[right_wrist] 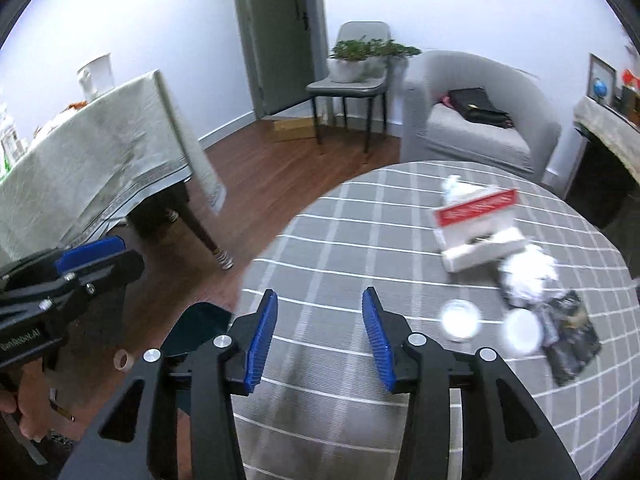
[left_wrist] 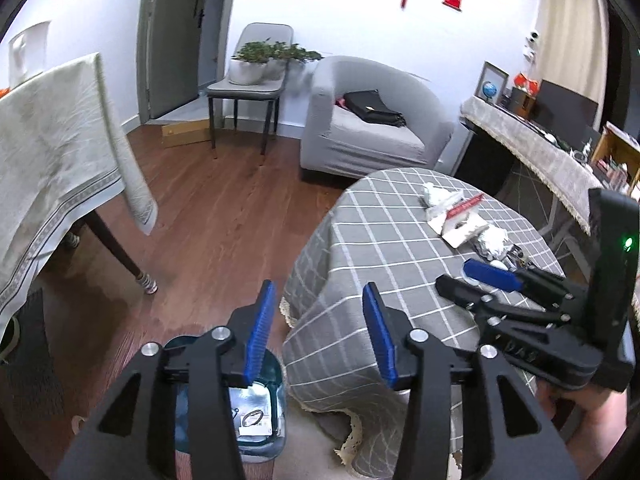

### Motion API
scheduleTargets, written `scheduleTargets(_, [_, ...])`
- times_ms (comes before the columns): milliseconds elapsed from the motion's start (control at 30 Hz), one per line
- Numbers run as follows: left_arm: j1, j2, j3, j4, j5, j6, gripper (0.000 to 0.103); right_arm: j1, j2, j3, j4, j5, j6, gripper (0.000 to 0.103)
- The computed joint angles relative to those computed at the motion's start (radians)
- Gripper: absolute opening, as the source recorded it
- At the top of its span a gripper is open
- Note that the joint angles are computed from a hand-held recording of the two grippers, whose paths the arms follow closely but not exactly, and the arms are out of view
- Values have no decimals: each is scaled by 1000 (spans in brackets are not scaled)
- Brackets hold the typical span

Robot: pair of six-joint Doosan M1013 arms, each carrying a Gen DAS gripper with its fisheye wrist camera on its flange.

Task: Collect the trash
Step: 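Move both grippers back from the bin over the table, then grasp the white jar lid with the left gripper while the right grasps the black Face tissue pack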

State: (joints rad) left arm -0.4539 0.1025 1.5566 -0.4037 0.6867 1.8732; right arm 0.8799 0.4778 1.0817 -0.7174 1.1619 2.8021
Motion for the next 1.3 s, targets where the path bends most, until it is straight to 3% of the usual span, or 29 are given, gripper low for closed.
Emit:
scheduleTargets(467, [-100,29,-17,40,-14,0,56,8,-120,171,-66,53,124,63])
scheduleTargets(633, [-126,44,-24,-19,-4,60,57,9,-154,221,-81,74,162,69])
scheduleTargets(800, [-165,60,-31,-1,4,93,57,11,-192,272,-92,83,192,72])
scheduleTargets(1067, [-199,95,-52,-23,39,119,57,9,-229,325,-55,100,144,76])
scheduleTargets(1300, [-220,122,-73,2,63,91,57,-4,-276,389,-26,48,99,82])
